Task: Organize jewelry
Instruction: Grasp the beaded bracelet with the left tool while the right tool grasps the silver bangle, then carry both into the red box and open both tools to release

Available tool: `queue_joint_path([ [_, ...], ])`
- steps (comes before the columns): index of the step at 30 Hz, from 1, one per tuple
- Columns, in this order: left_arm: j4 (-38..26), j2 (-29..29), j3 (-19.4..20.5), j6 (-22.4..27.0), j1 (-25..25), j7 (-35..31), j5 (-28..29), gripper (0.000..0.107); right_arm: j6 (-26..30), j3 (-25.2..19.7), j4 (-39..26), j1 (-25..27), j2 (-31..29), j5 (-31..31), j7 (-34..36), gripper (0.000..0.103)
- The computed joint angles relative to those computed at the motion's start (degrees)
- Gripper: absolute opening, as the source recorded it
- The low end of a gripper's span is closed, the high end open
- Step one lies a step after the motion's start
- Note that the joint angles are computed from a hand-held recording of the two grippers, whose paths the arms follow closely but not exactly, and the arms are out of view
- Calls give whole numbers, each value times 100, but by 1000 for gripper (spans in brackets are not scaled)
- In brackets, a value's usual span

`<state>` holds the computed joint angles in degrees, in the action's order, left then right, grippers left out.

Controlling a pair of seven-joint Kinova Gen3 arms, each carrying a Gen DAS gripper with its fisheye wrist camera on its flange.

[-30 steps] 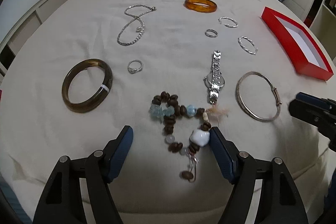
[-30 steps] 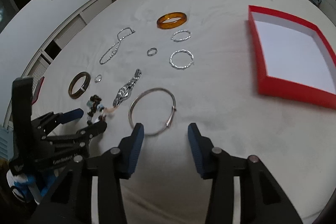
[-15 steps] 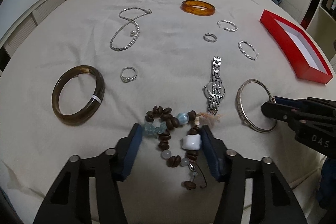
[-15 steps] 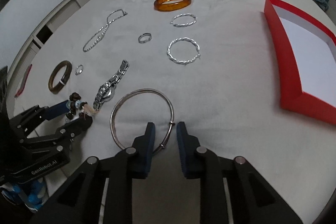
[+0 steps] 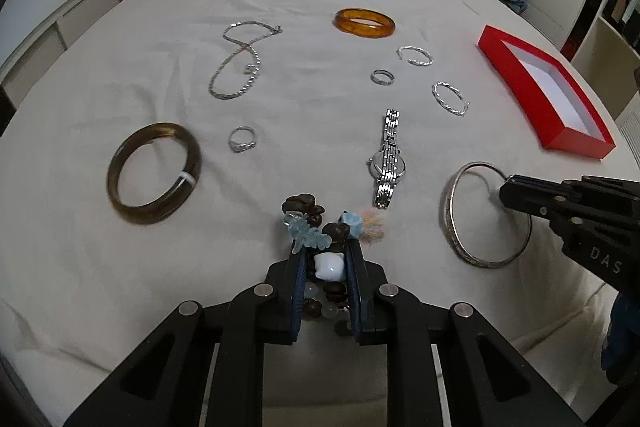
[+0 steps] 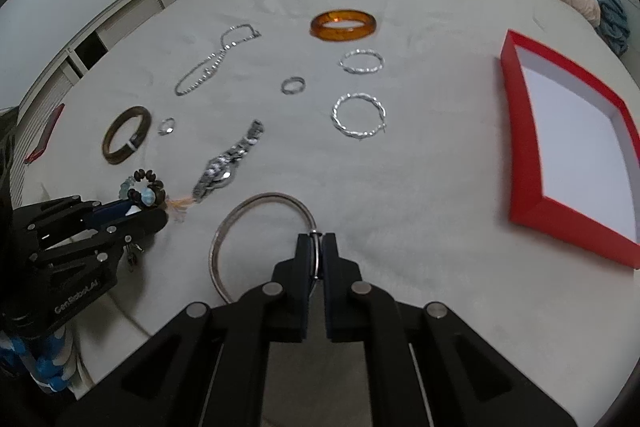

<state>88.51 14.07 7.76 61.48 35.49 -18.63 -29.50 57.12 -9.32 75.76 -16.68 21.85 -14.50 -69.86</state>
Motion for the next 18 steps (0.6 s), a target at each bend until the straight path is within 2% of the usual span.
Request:
queue_joint_path([
  [12, -227, -275, 153, 414, 188, 336, -395, 18, -230, 13, 265, 146, -691, -216, 151, 5],
  [18, -821, -102, 191, 527, 225, -31, -547, 18, -256, 155, 221, 403, -935, -385, 260, 5],
])
